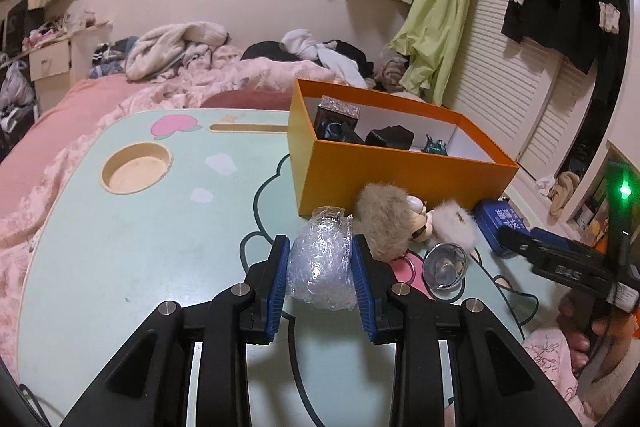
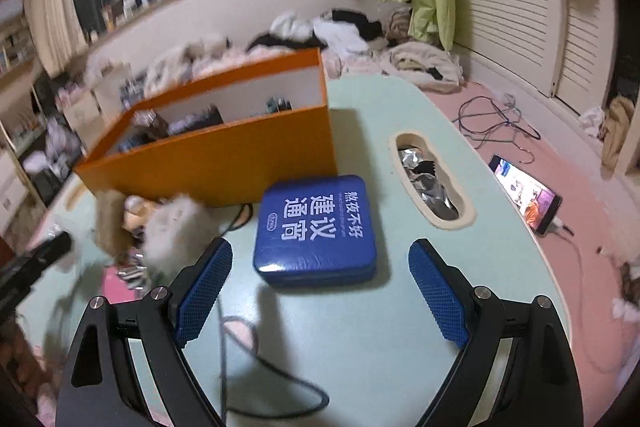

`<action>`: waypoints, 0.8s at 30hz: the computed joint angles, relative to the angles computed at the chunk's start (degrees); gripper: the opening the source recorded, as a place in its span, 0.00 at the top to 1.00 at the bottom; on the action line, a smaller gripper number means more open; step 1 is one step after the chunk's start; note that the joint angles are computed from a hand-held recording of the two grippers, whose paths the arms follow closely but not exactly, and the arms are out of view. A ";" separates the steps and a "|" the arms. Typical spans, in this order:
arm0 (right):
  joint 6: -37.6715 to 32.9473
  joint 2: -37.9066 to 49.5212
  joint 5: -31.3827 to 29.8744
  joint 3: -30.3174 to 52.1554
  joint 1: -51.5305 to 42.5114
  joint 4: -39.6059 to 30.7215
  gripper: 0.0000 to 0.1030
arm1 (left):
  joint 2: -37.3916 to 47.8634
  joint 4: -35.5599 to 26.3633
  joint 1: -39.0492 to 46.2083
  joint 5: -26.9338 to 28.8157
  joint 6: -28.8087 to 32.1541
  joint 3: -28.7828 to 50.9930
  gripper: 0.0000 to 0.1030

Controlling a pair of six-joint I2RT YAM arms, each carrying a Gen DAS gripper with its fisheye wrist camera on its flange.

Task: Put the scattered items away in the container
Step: 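Drop clear plastic bag into box with left tool while right tool drops blue tin in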

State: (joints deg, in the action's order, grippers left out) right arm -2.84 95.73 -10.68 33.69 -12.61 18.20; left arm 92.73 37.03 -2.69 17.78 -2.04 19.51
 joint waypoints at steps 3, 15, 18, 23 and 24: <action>0.28 2.57 4.36 4.52 1.14 -4.73 0.13 | 0.10 0.50 -0.02 0.13 -0.29 -0.31 0.72; -4.95 -4.74 -3.63 -5.21 -0.40 -0.30 0.36 | -2.00 1.40 0.84 1.50 0.23 -1.85 0.72; -6.35 -11.25 -7.57 -10.17 0.17 2.29 0.36 | -2.58 -0.70 -0.35 0.67 0.63 -0.85 0.72; -3.00 -13.44 -5.53 -4.51 3.80 1.17 0.35 | -4.59 -6.18 -3.14 2.58 -0.13 6.70 0.72; -2.10 -12.13 -3.76 -2.28 4.83 1.60 0.35 | -4.01 -7.51 -3.79 2.57 -0.50 9.62 0.72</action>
